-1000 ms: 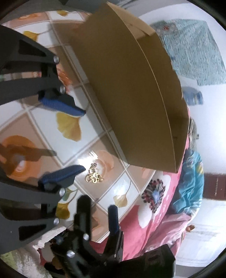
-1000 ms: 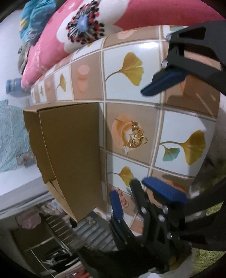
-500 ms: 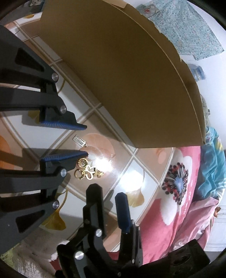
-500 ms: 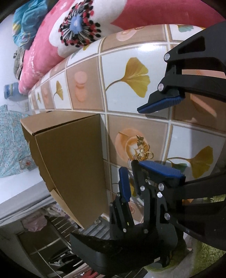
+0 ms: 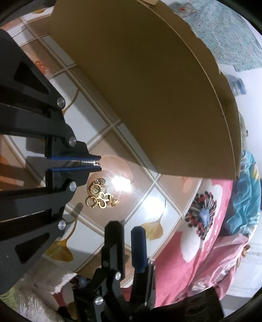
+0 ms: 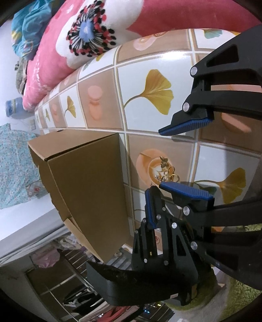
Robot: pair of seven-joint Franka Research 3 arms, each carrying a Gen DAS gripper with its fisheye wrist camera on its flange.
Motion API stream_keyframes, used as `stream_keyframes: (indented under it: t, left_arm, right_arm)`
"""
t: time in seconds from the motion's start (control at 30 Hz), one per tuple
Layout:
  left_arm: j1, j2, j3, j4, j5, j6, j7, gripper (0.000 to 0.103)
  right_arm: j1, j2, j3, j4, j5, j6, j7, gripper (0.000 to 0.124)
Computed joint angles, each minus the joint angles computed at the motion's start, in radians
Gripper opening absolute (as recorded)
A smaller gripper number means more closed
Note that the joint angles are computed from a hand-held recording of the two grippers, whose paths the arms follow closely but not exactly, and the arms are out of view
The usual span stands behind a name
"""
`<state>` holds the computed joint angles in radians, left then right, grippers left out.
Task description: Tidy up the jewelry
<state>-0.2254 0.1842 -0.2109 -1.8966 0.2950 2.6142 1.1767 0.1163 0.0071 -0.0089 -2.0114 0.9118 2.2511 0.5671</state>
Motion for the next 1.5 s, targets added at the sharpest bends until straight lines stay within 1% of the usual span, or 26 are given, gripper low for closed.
stream_keyframes:
  t: [0.23,0.37,0.4,0.5,0.53,0.6,0.63,0.87,1.03,1.1,1.27,1.33,1.37,1.5]
  left_arm:
    - [0.023,-0.084,0.008,-0.105,-0.052,0.048,-0.071,0.004]
    - [0.032,-0.124,0.012,-0.155,-0.058,0.054,-0.109,0.004]
    - [0.034,-0.130,0.012,-0.164,-0.061,0.057,-0.111,0.004]
    - [0.038,-0.151,0.011,-0.192,-0.075,0.076,-0.110,0.004]
    - [0.039,-0.153,0.011,-0.197,-0.077,0.081,-0.109,0.004]
    - [0.039,-0.153,0.010,-0.201,-0.085,0.089,-0.106,0.004]
    - [0.040,-0.155,0.009,-0.206,-0.094,0.096,-0.100,0.004]
    - [0.040,-0.152,0.007,-0.214,-0.116,0.113,-0.076,0.004]
    - [0.040,-0.154,0.008,-0.219,-0.123,0.123,-0.069,0.004]
    - [0.040,-0.153,0.008,-0.219,-0.122,0.124,-0.070,0.004]
    - [0.040,-0.153,0.008,-0.219,-0.125,0.127,-0.071,0.004]
    - [0.041,-0.156,0.009,-0.222,-0.122,0.129,-0.073,0.004]
    - [0.041,-0.158,0.009,-0.223,-0.122,0.130,-0.074,0.004]
    - [0.041,-0.168,0.010,-0.231,-0.109,0.137,-0.089,0.004]
  right_arm:
    - [0.010,-0.016,0.006,-0.007,-0.011,0.001,-0.044,0.044]
    - [0.029,-0.028,0.016,-0.021,-0.043,0.011,-0.080,0.037]
    - [0.035,-0.029,0.019,-0.024,-0.056,0.019,-0.084,0.034]
    - [0.051,-0.033,0.026,-0.036,-0.094,0.045,-0.096,0.031]
    - [0.057,-0.032,0.029,-0.038,-0.109,0.060,-0.099,0.030]
    - [0.066,-0.031,0.033,-0.042,-0.133,0.081,-0.097,0.023]
    - [0.070,-0.030,0.034,-0.043,-0.144,0.089,-0.099,0.022]
    - [0.094,-0.033,0.045,-0.072,-0.228,0.171,-0.072,0.019]
    - [0.103,-0.034,0.046,-0.078,-0.247,0.198,-0.072,0.018]
    - [0.109,-0.038,0.050,-0.088,-0.261,0.225,-0.069,0.010]
    - [0.112,-0.036,0.047,-0.085,-0.265,0.222,-0.063,0.008]
    - [0.113,-0.040,0.047,-0.087,-0.262,0.222,-0.063,0.003]
    - [0.113,-0.040,0.047,-0.085,-0.263,0.218,-0.059,0.002]
    - [0.114,-0.048,0.046,-0.090,-0.262,0.218,-0.057,0.002]
